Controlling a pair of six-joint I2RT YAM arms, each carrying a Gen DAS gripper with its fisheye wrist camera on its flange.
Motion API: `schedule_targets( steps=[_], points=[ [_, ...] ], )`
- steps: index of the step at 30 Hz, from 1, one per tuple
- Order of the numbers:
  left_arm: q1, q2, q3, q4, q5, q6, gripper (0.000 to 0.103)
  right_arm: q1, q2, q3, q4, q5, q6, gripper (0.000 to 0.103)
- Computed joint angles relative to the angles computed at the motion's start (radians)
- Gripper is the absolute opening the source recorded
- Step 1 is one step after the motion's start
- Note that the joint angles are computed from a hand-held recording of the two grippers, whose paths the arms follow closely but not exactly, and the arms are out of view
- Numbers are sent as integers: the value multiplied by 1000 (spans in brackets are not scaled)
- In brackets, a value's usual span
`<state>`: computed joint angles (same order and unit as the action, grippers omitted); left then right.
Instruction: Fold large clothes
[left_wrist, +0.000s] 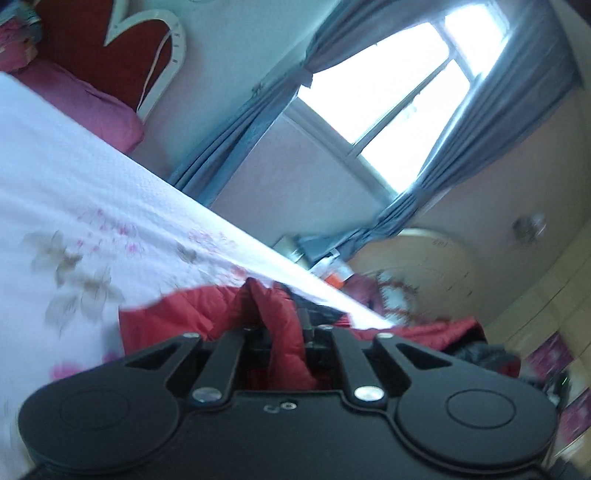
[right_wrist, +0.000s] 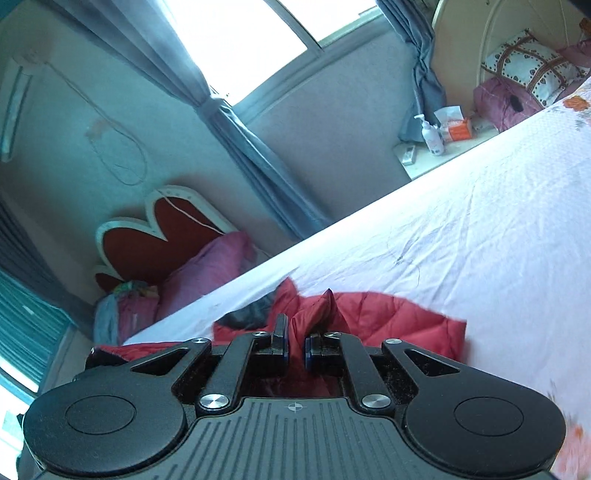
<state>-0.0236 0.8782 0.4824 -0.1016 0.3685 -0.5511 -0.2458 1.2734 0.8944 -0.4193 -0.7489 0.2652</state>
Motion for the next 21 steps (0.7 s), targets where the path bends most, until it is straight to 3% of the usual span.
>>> schedule_targets(
  steps=[1,2,3,4,6,8,10,12,14,15,16,17,18,19,21],
  points=[
    [4,65,12,32,-21,32,29,33,46,3,46,68,-6,14],
    [10,112,20,52,-52,50,40,66,75,-11,99,165,15,53],
    [15,137,14,77,-96,60,73,87,72,-51,165,255,26,93],
    [14,142,-8,116,-149,72,91,91,65,-98,241,286,10,95],
    [68,187,-28,174,-97,122,86,94,115,-110,257,270,-28,89],
    [102,279,-7,165,-33,167,80,120,171,-115,285,292,-56,81],
    [112,364,12,166,10,220,72,151,233,-107,314,327,-85,80],
    [102,431,39,154,22,254,70,208,300,-77,332,380,-113,79],
    [67,470,65,141,-8,269,58,265,367,-46,332,451,-161,76],
    [61,479,69,149,-6,273,43,291,395,-32,333,479,-183,54],
    [55,483,72,157,-8,270,32,305,399,-36,350,504,-197,39],
    [44,475,77,155,-22,265,28,324,397,-46,378,557,-212,15],
    [32,459,79,160,-45,266,20,339,383,-62,412,597,-218,8],
    [20,435,82,167,-65,269,14,343,368,-82,456,613,-213,8],
    [13,397,72,211,-74,249,13,347,341,-111,533,631,-197,7]
  ],
)
